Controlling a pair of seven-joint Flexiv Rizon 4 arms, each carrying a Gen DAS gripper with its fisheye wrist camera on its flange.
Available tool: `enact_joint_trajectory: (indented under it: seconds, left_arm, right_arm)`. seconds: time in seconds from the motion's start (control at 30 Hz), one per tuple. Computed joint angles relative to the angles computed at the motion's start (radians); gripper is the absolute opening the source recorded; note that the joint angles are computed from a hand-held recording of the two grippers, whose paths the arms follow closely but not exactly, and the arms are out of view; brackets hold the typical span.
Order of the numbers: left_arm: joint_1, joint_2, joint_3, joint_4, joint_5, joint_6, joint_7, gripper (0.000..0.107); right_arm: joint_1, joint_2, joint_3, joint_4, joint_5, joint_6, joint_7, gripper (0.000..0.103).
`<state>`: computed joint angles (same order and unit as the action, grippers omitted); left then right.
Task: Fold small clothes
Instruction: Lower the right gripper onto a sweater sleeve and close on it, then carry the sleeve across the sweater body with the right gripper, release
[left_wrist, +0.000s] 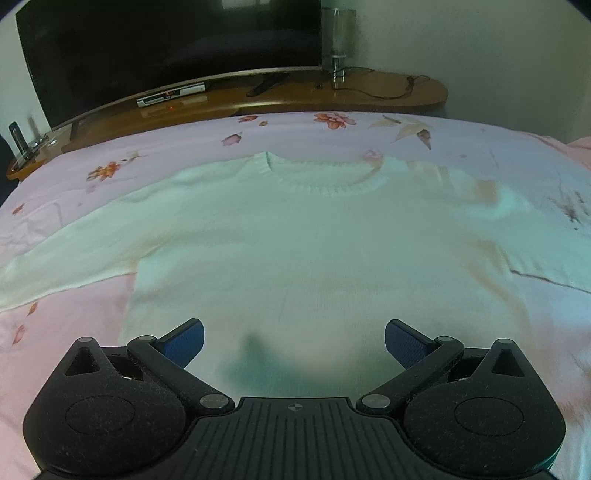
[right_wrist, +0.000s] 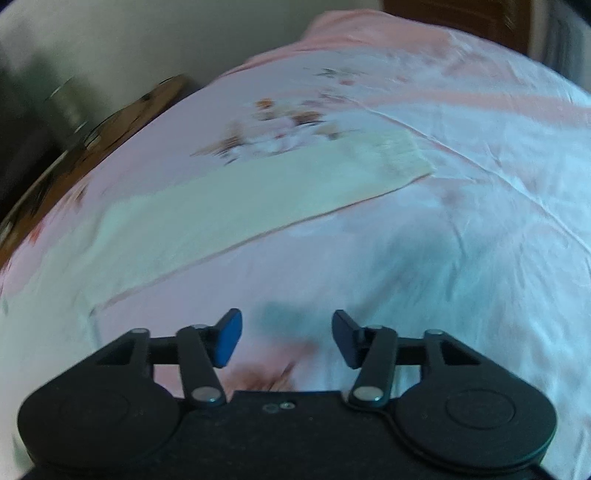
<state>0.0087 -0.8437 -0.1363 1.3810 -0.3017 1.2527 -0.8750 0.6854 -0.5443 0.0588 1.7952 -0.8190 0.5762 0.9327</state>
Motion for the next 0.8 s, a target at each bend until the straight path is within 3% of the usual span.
enact_joint_trajectory:
  seconds: [0.37,0.43,0.5,0.6,0.67,0.8]
  left_arm:
    - [-0.099,-0.221,0.096,-0.379,0.054,-0.144,-0.178,0.103]
    - [-0.11,-0.251,0.109,-0.436,0.073,-0.163,-0.209,0.103]
    - [-0.116,-0.275,0.119,-0.485,0.09,-0.18,-0.234,0.103]
    - [-0.102,-0.285,0.1,-0.514,0.1,-0.2,-0.23,0.103]
    - [-0.084,-0.277,0.078,-0.498,0.098,-0.185,-0.211,0.103]
    - [-0.044,-0.251,0.041,-0.454,0.071,-0.179,-0.179,0.103]
  right_arm:
    - [-0.09,0.054,-0.03,0.123,-0.049,0.016,0.114,0.038]
    - [-0.102,0.055,-0.034,0.128,-0.059,0.008,0.133,0.033]
    - [-0.11,0.057,-0.037,0.138,-0.077,0.001,0.159,0.021]
    - [-0.12,0.064,-0.035,0.151,-0.093,-0.015,0.185,0.007]
    - [-0.115,0.064,-0.031,0.146,-0.113,-0.037,0.194,0.005]
    - [-0.081,0.034,-0.035,0.063,-0.183,-0.129,0.097,0.004]
